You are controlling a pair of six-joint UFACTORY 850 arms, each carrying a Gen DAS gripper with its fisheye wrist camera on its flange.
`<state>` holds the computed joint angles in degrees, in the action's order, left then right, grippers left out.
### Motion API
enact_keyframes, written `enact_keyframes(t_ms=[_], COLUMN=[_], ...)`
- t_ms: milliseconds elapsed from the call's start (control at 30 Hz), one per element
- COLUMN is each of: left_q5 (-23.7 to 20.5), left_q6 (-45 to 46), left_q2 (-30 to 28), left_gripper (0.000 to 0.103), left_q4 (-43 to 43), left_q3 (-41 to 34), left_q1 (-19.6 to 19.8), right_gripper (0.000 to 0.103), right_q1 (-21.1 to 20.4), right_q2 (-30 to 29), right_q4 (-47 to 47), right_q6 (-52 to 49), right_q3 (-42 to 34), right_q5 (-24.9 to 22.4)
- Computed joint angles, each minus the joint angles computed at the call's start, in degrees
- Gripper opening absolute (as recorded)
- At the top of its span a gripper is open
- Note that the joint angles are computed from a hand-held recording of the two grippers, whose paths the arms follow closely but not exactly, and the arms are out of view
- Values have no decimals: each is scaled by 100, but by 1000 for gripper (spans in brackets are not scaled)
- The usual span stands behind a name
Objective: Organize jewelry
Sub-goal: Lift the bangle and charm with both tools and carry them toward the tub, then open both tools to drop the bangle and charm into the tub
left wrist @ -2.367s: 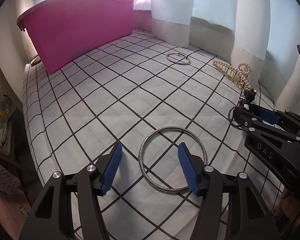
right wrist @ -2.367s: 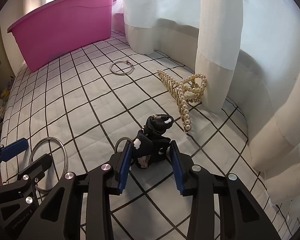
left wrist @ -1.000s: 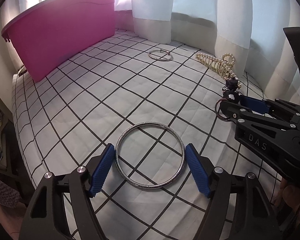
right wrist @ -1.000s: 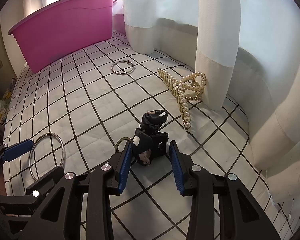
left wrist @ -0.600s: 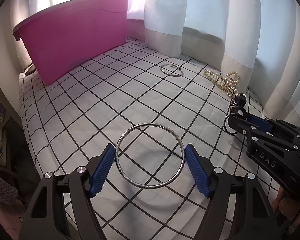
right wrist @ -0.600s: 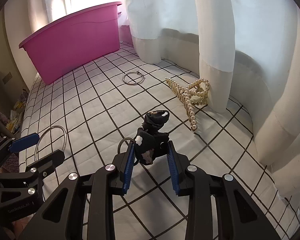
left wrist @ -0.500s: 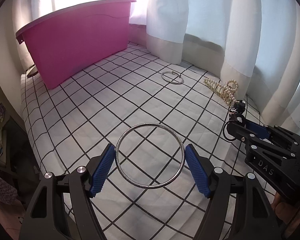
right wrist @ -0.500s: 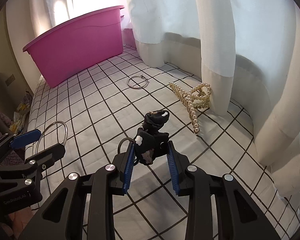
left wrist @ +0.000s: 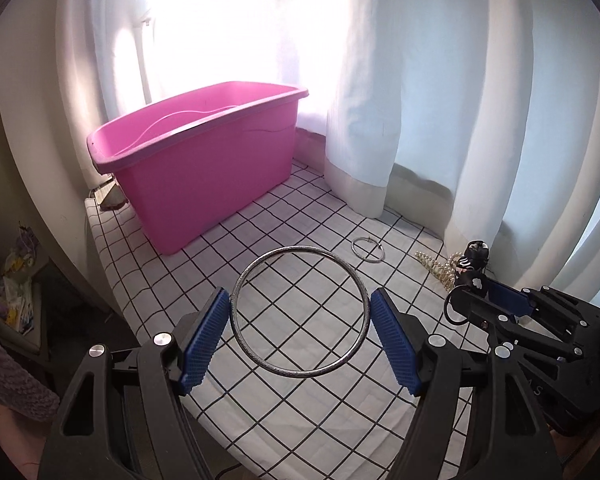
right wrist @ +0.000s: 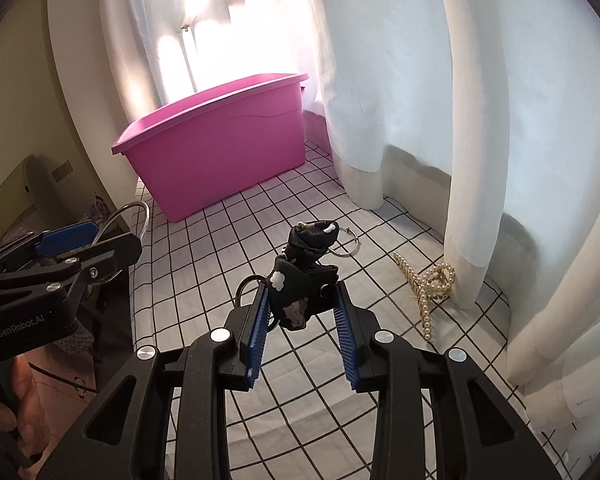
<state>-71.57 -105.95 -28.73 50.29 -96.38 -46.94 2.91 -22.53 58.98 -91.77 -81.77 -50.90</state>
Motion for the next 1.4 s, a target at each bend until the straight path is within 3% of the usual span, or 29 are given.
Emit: enact_keyframes(t_ms=[200,300,467,667,800,1000,1200,1333,1400], left_q5=[-234,-60,632,1692,2345,2940,3340,3639,3704], left_q6=[-124,-80,337,999,1391,1769,2168,2622,2944], left_q2=[534,905,1605,2392,2645,2808,2775,2657,2565], left_gripper=[71,70,70,71,71,71,71,71,71], left_q4=[383,595,1018,1256,1144,962,631,153,-173], left_q3=[340,703,1412,2163,2417,2649,2723,2701,2645], left_q1=[38,192,690,1604,2258,2961,3528,3819,3916], right_gripper=[31,31,31,31,31,31,31,31,31], right_q1=[264,483,1049,1786,2160,2592,2872,3034,3100], right_q2=[206,282,260,-173,-698,-1405,-2261,-3028,-3597], right_q4=[183,385,622,333,-159,-1216,-2450,-3293,-3666], right_q6=[150,259,720,1793,2712,3810,5132,5941,6314], right_q3=[-208,-279,-520,-1285,-2101,-3201,-4526,-5762,-6734], right_q5=[-248,-172,424,1129,1415,1614,1291,747,288])
